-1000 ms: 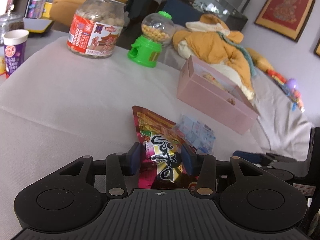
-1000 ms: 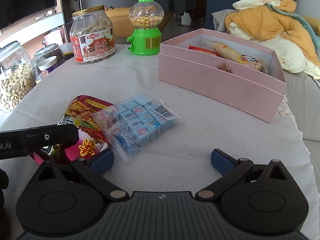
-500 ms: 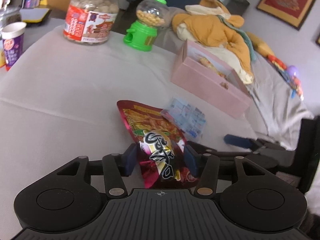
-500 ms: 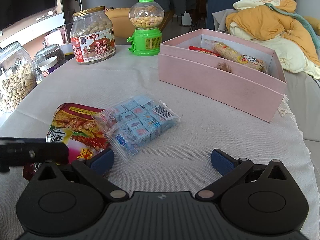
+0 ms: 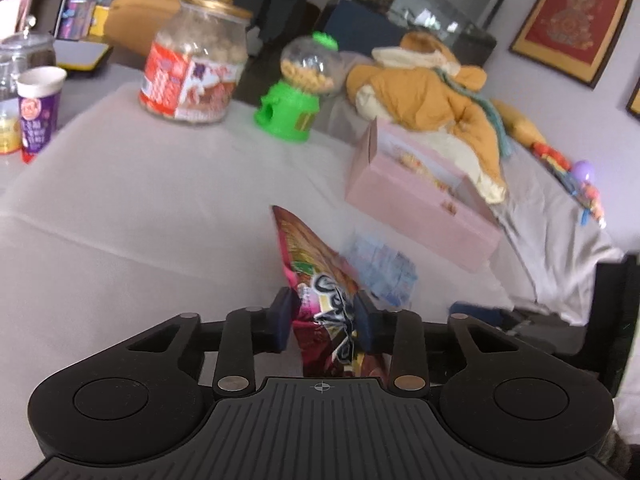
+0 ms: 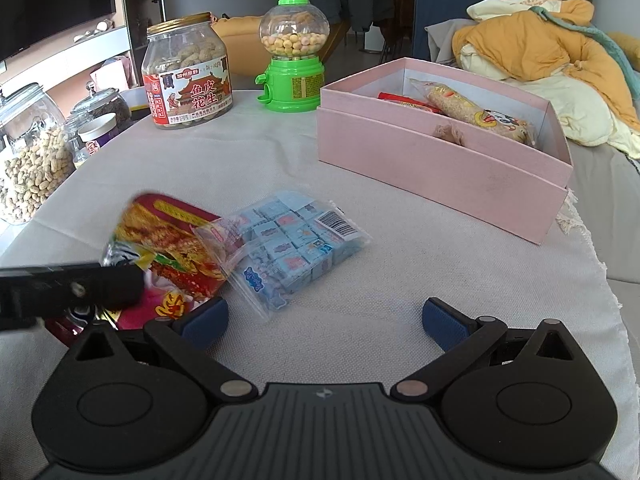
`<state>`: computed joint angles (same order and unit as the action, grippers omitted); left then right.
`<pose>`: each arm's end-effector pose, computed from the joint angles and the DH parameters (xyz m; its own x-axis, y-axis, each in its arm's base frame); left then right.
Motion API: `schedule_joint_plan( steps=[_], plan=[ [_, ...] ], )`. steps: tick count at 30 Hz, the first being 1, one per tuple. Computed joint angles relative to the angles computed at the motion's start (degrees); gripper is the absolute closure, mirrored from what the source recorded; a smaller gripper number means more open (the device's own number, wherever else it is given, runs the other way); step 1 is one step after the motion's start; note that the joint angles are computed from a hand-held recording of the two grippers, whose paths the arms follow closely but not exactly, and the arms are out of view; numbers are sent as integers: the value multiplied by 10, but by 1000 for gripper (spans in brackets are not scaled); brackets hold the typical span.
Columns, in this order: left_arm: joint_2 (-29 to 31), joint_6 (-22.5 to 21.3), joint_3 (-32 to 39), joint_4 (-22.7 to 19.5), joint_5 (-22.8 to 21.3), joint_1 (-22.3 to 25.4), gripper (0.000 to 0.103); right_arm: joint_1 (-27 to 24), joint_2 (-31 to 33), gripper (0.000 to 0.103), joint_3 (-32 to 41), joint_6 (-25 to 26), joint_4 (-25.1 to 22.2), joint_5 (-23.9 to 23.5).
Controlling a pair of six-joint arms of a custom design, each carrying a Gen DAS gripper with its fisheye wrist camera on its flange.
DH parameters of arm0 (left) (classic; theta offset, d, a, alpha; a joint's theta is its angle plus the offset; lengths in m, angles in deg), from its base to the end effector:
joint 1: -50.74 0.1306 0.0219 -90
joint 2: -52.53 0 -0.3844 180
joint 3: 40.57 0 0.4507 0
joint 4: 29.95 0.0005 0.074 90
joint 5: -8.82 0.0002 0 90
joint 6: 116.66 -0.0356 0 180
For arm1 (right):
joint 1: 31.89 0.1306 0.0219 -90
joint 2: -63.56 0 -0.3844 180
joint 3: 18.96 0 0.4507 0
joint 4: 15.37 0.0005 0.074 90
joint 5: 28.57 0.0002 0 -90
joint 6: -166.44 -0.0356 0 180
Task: Organize snacks
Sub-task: 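Hold red chip bag in left gripper while right gripper lines up on candy-cube pack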
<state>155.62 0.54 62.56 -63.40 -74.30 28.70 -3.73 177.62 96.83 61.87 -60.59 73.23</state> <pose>0.6015 -0.2486 0.4450 -0.6666 -0.2197 -0.7123 0.1805 0.8796 -0.4402 0.6278 0.3272 0.4202 -0.6706 -0.0796 -0.7376 -0.1679 0.9847 0.0463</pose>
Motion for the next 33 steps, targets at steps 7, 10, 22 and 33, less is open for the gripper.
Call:
schedule_joint_plan(
  steps=[7,10,22,33],
  plan=[
    [2,2,13,-33,21,20,73,0,-1,0,0,1,0,0],
    [15,-14,36,-81,35,30,75,-1,-2,0,2,10,-9,-7],
    [18,-17,34,-98,83,50,75,9,-16,6,-10,59,-6,-61],
    [63,-25,79,-79,65,16,58,9,-26,5,-30,58,12,-49]
  ],
)
